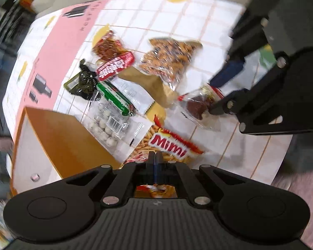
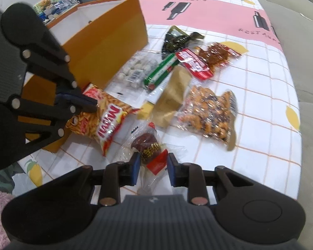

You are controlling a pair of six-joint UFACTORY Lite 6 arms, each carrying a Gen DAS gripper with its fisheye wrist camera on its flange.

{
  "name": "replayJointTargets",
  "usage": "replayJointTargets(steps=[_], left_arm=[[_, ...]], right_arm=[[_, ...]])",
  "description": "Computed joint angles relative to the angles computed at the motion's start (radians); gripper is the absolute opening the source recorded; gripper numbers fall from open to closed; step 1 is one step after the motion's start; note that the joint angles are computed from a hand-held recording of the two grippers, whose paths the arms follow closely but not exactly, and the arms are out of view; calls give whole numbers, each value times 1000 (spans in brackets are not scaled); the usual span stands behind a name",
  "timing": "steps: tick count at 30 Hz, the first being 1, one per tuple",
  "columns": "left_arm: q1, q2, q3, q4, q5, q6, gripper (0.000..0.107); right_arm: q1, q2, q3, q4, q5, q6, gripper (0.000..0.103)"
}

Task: Organize snacks
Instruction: 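Grasp the Mimi stick-snack bag with the left tool while the right tool grasps the red-capped sweet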

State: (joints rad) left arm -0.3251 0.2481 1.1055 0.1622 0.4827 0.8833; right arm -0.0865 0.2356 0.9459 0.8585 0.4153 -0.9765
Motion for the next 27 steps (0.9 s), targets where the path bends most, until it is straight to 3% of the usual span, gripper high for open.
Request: replayJointTargets(steps=[6, 13, 15, 18, 21, 22, 27], left_arm=[[81, -67, -38, -345, 44, 101, 0], [139, -173, -144, -527, 35, 107, 0], [117, -184, -186, -484, -46, 48, 3], [79, -205, -250, -383, -163, -25, 25], [37, -231, -310, -199, -248, -24, 54], [22, -229, -312, -106, -250, -33, 68], [1, -183, -278, 138, -250, 72, 89]], right_arm=[[-60, -10, 3, -67, 44, 68, 25], [-72, -33, -9, -60, 66, 57, 24], [-73, -39, -15, -59, 69, 54, 24], [-82, -35, -15, -51, 78, 50, 24], [-86, -26, -9, -41, 81, 41, 24], [-84, -23, -8, -39, 80, 40, 24], [-79, -5, 1, -11, 89, 10, 28]])
